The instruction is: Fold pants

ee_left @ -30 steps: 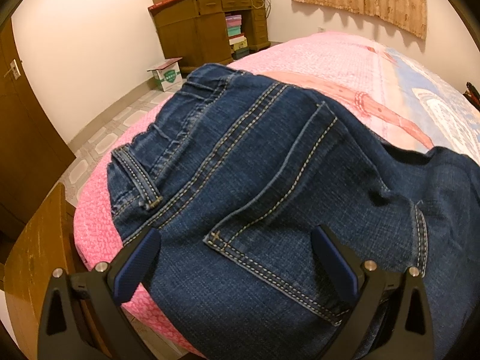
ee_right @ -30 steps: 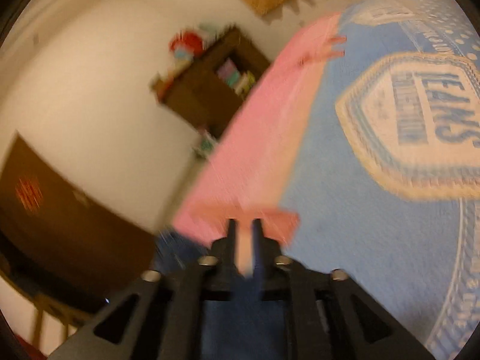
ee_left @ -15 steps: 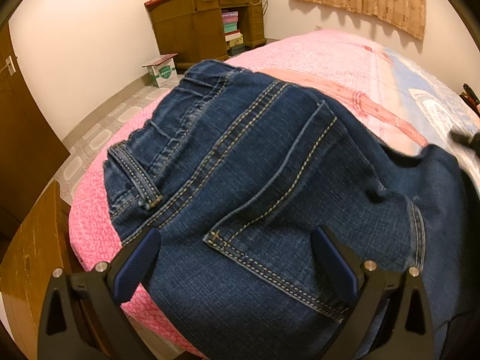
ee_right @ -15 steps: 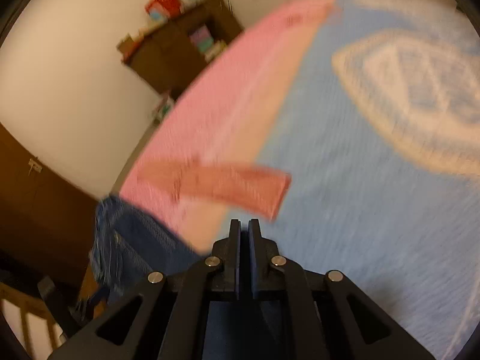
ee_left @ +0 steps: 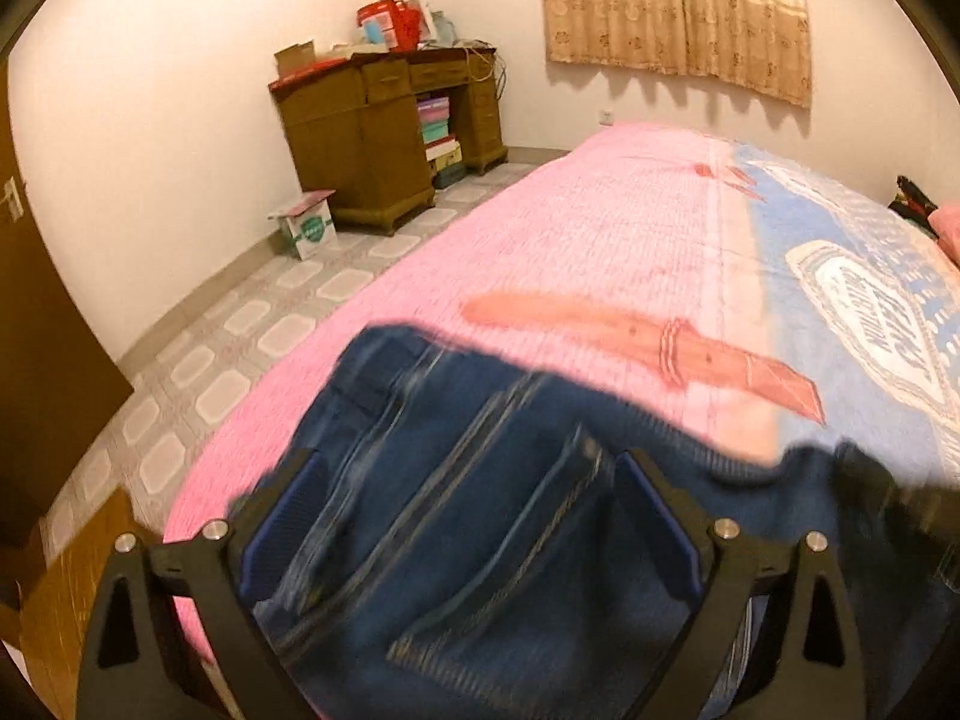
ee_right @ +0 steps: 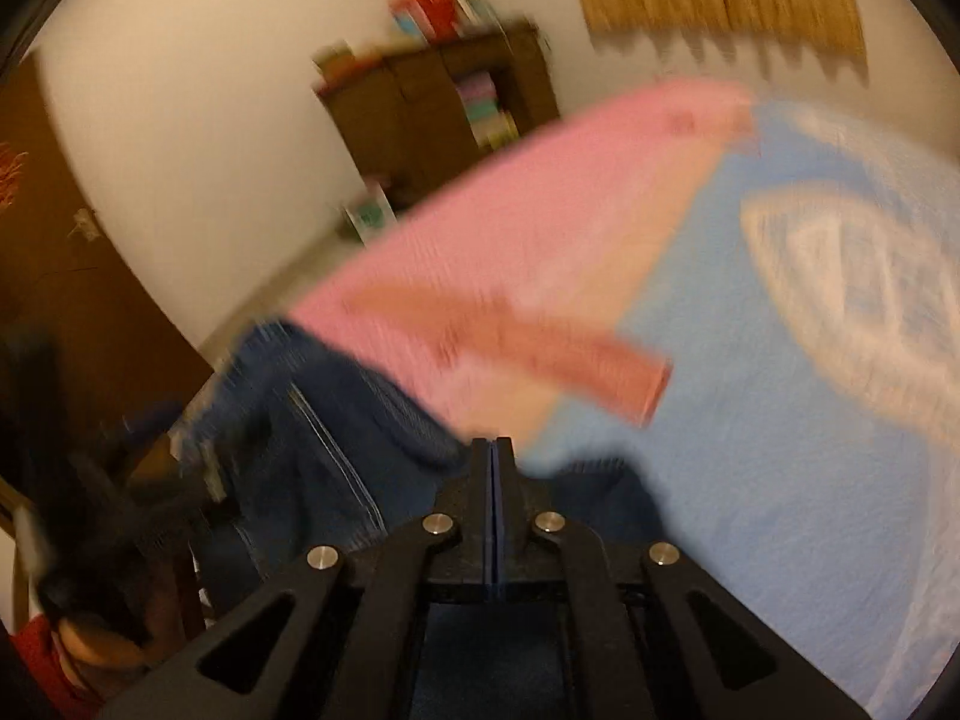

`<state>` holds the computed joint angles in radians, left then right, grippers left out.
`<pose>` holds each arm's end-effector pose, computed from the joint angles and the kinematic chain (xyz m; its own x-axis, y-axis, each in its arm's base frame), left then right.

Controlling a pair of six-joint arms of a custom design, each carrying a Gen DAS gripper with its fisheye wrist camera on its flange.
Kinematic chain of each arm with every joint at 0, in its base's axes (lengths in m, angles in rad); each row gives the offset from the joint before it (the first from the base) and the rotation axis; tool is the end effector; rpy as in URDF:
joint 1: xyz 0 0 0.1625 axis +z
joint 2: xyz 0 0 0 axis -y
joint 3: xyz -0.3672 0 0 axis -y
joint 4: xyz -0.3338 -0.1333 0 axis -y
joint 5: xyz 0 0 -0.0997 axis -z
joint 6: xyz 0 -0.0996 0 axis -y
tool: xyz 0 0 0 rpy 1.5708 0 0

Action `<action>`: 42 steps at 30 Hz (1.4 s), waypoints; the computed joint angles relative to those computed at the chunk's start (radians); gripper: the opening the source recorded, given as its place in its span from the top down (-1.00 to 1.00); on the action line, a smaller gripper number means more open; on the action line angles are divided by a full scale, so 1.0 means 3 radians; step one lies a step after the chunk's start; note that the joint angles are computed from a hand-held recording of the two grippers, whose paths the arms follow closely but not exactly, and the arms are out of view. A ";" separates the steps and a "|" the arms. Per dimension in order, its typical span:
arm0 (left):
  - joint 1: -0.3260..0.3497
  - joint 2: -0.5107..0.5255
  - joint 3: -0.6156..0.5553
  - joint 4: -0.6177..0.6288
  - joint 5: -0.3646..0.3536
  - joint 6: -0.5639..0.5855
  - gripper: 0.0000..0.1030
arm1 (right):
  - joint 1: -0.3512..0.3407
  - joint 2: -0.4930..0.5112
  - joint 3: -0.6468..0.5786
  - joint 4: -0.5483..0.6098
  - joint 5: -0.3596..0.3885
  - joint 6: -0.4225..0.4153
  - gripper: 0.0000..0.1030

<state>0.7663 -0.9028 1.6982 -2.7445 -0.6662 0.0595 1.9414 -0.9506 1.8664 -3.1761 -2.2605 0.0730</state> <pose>-0.2686 -0.5522 0.1920 -0.5968 0.2818 -0.7513 0.7063 0.6288 -0.3252 0.2617 -0.4804 0.2007 -0.8837 0.1501 0.4432 -0.2156 0.7101 -0.6703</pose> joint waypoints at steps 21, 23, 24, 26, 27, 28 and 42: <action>0.0320 -0.0607 0.0014 0.0003 -0.0524 0.0410 -0.99 | 0.0474 0.0297 0.0428 -0.0512 -0.0391 0.0501 0.93; 0.0297 -0.0406 -0.0007 -0.0176 -0.0428 0.0636 -1.00 | 0.0409 0.0312 0.0448 -0.0561 -0.0291 0.0539 0.93; 0.0296 -0.0248 -0.0060 -0.0224 -0.0235 0.0757 -1.00 | 0.0351 0.0285 0.0455 -0.0479 -0.0224 0.0578 0.93; 0.0352 -0.0003 -0.0213 -0.0183 -0.0096 0.0874 -1.00 | 0.0247 0.0219 0.0448 -0.0052 -0.0081 0.0757 0.93; 0.0396 0.0059 -0.0299 -0.0103 -0.0098 0.0838 -1.00 | 0.0243 0.0183 0.0462 0.0014 -0.0052 0.0750 0.93; 0.0439 0.0116 -0.0410 0.0002 -0.0066 0.0717 -1.00 | 0.0267 0.0157 0.0496 -0.0060 -0.0067 0.0703 0.93; 0.0540 0.0598 -0.0912 -0.0087 -0.0160 0.0737 -1.00 | -0.0115 0.0549 -0.0036 -0.0655 -0.0670 0.0345 0.95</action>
<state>0.9284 -0.7234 1.4246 -2.7706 -0.7143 0.2805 1.9067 -0.7859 1.8556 -3.3725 -2.4616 0.1764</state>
